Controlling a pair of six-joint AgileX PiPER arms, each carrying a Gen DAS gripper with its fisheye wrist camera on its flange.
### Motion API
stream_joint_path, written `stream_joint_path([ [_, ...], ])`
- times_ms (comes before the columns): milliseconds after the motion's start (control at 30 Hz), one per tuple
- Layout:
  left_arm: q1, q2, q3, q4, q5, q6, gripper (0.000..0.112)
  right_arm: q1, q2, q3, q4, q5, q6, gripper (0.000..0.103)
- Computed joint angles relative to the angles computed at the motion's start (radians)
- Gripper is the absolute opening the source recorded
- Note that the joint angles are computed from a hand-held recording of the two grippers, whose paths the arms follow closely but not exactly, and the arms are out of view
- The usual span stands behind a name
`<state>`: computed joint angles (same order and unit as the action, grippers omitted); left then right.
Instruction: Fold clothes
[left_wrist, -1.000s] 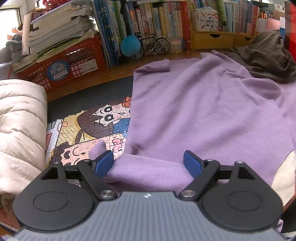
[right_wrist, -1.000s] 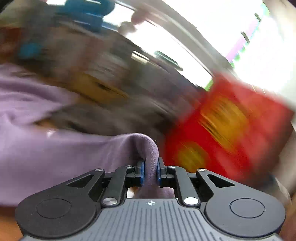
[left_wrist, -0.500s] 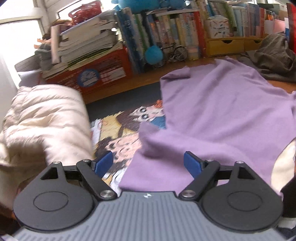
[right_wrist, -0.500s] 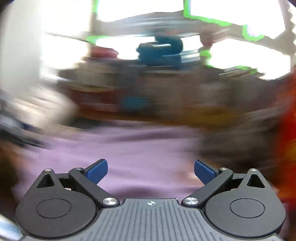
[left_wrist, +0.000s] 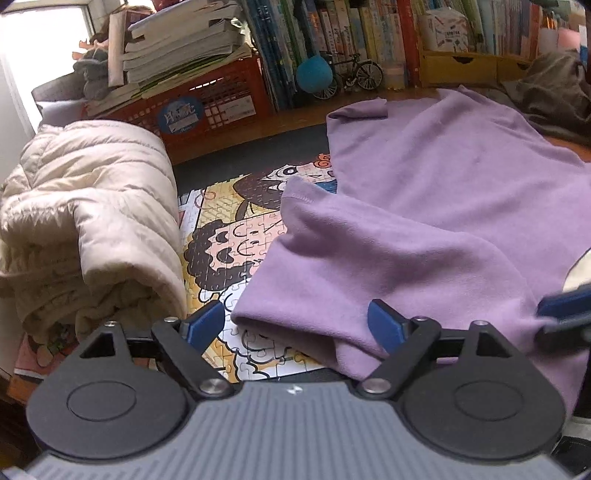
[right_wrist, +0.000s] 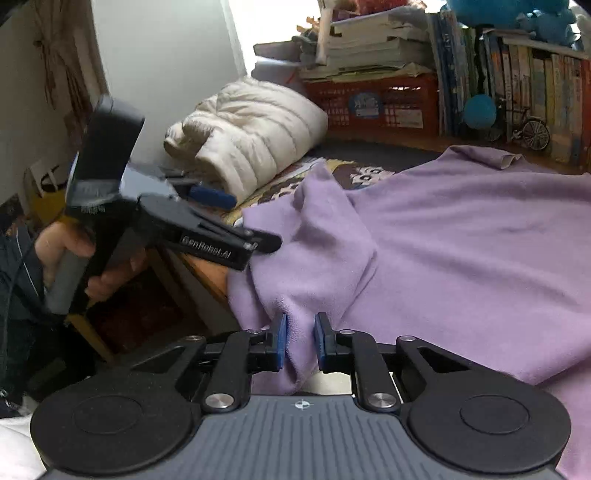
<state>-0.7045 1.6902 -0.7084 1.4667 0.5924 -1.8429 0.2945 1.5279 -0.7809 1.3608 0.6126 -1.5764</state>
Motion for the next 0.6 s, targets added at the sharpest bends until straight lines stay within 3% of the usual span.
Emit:
stream_joint_path([
  [133, 0.014, -0.006, 0.022, 0.054, -0.020, -0.069, 0.089, -0.055, 0.001, -0.012, -0.003, 0.038, 0.027, 0.022],
  [167, 0.017, -0.007, 0.026, 0.066, -0.025, -0.081, 0.090, -0.072, 0.005, -0.016, -0.007, 0.055, 0.032, 0.041],
  [200, 0.017, -0.007, 0.028, 0.070, -0.026, -0.090, 0.091, -0.089, 0.010, -0.021, -0.011, 0.072, 0.036, 0.068],
  [233, 0.017, -0.007, 0.030, 0.075, -0.026, -0.098, 0.091, -0.097, 0.020, -0.026, -0.026, 0.102, 0.049, 0.080],
  [267, 0.017, -0.007, 0.031, 0.080, -0.027, -0.107, 0.091, -0.101, 0.034, -0.031, -0.047, 0.141, 0.065, 0.085],
  [333, 0.018, -0.008, 0.036, 0.091, -0.030, -0.125, 0.091, -0.079, 0.051, -0.030, -0.075, 0.156, 0.085, 0.085],
  [433, 0.017, -0.008, 0.038, 0.093, -0.031, -0.139, 0.091, -0.015, 0.031, 0.008, -0.051, 0.051, 0.054, 0.065],
  [500, 0.016, -0.009, 0.039, 0.095, -0.031, -0.142, 0.091, -0.005, 0.022, 0.015, -0.032, 0.032, 0.048, 0.020],
  [533, 0.014, -0.008, 0.039, 0.094, -0.030, -0.145, 0.091, -0.013, 0.024, 0.012, -0.023, 0.040, 0.046, 0.012],
  [600, 0.009, -0.007, 0.038, 0.088, -0.026, -0.148, 0.091, -0.028, 0.030, 0.000, -0.020, 0.057, 0.062, 0.010],
])
